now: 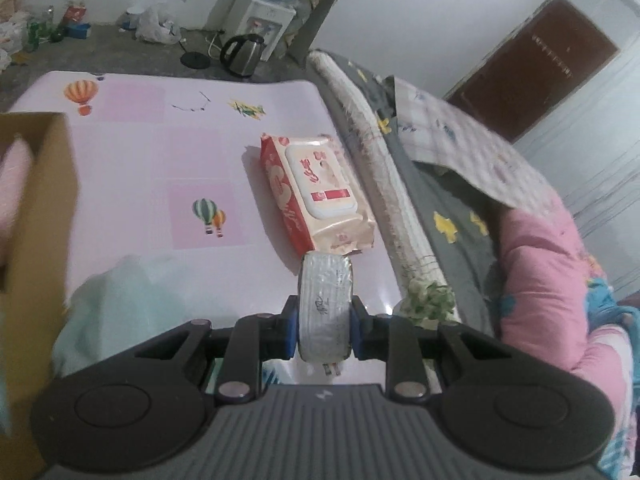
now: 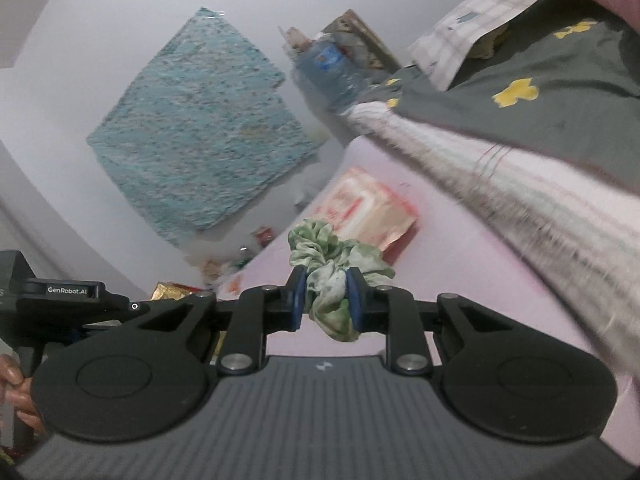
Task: Organize soft objects
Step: 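Carry the small box and scrunchie over the cardboard box with both tools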
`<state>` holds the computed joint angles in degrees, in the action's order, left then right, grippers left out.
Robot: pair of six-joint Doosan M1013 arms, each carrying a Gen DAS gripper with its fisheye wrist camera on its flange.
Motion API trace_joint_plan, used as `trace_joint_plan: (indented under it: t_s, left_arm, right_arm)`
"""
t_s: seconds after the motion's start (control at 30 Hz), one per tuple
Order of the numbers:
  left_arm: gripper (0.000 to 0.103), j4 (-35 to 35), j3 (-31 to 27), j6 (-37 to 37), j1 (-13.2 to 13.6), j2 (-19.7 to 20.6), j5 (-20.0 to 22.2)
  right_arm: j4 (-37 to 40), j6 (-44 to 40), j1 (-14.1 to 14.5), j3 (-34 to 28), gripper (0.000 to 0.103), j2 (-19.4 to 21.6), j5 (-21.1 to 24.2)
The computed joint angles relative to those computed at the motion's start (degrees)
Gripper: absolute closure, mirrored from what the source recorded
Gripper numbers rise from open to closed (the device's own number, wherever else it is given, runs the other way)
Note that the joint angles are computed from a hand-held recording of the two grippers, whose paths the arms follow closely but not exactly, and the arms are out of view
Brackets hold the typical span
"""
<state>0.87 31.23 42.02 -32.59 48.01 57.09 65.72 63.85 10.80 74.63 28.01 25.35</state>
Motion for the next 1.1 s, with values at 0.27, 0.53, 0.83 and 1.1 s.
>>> trace_joint_plan:
  t_s: [0.27, 0.53, 0.83, 1.1]
  left_arm:
    - [0.077, 5.7, 22.9, -8.2, -0.7, -14.0, -14.9]
    - [0.077, 23.4, 39.8, -29.2, -2.5, -25.3, -22.1]
    - [0.077, 35.9, 52.8, -49.0, -3.2, -33.0, -22.2]
    - [0.077, 21.4, 57.2, -39.3, 0.3, -32.6, -24.0]
  right_arm:
    - [11.4, -8.4, 1.1, 3.1, 0.083, -3.2, 5.5]
    - [16.1, -12.9, 3.3, 2.2, 0.083, -4.2, 13.1]
    - [11.7, -6.8, 8.0, -5.4, 0.083, -0.3, 27.9]
    - [5.3, -1.4, 12.0, -9.1, 0.082, 1.2, 32.0]
